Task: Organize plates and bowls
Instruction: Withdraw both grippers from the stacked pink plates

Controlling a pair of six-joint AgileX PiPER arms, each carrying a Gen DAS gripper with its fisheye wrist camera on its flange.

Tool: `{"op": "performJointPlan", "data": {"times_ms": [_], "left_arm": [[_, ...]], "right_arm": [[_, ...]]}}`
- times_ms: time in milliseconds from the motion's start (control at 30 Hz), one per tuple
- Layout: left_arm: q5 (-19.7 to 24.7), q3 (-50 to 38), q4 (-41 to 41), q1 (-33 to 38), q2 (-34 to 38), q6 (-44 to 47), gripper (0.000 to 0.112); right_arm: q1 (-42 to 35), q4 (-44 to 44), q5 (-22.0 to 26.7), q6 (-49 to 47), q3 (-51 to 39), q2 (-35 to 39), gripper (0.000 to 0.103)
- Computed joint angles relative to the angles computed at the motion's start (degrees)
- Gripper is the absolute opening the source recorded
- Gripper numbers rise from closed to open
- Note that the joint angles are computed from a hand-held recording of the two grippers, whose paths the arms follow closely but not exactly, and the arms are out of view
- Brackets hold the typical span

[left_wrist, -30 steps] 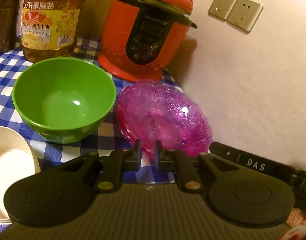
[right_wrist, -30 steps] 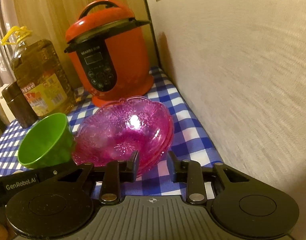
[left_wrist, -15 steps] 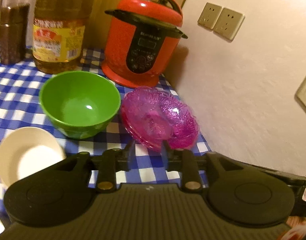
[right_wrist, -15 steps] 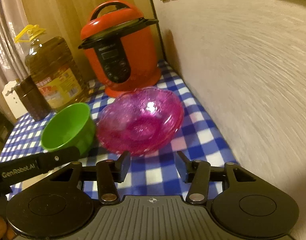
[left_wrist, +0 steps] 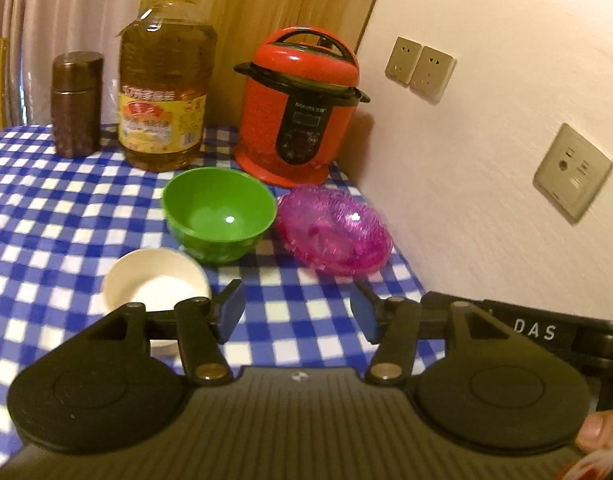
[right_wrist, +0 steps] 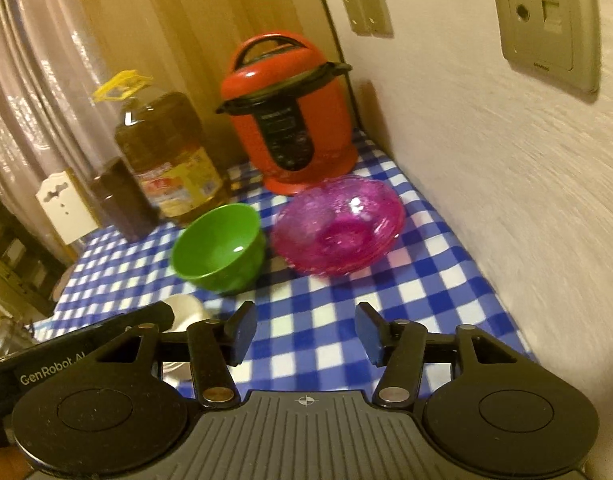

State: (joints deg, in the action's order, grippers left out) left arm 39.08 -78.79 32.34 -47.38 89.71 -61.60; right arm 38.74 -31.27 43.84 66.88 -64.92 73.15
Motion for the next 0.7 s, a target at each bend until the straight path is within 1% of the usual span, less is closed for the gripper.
{"op": "performJointPlan", "data": {"times_ms": [67, 200, 333, 567, 633, 700], "left_arm": [[1.5, 2.3, 0.3, -1.2, -2.8, -1.4, 0.056], [5.0, 8.0, 2.9, -4.6, -9.0, -7.2, 0.057], [9.4, 12.8, 5.3, -8.1, -14.1, -11.9, 0.058], [18.1, 18.7, 9.6, -15.5, -21.4, -18.7, 0.058], [20.1, 19.9, 9.6, -17.2, -23.1, -19.5, 0.058], [23.4, 20.5, 10.4, -19.7, -24.1, -20.2, 0.058]], "right_arm": [[4.2, -2.8, 2.8, 4.0, 0.0, -1.0, 0.056], [12.2, -6.8, 7.7, 10.5, 0.7, -2.3, 0.057], [19.7, -9.2, 11.8, 15.7, 1.6, -2.6, 0.057], [29.5, -11.0, 16.2, 21.6, 2.3, -2.2, 0.057], [31.1, -10.7, 16.6, 22.4, 2.1, -1.8, 0.057], [33.0, -10.8, 17.0, 23.5, 2.0, -1.2, 0.057]]}}
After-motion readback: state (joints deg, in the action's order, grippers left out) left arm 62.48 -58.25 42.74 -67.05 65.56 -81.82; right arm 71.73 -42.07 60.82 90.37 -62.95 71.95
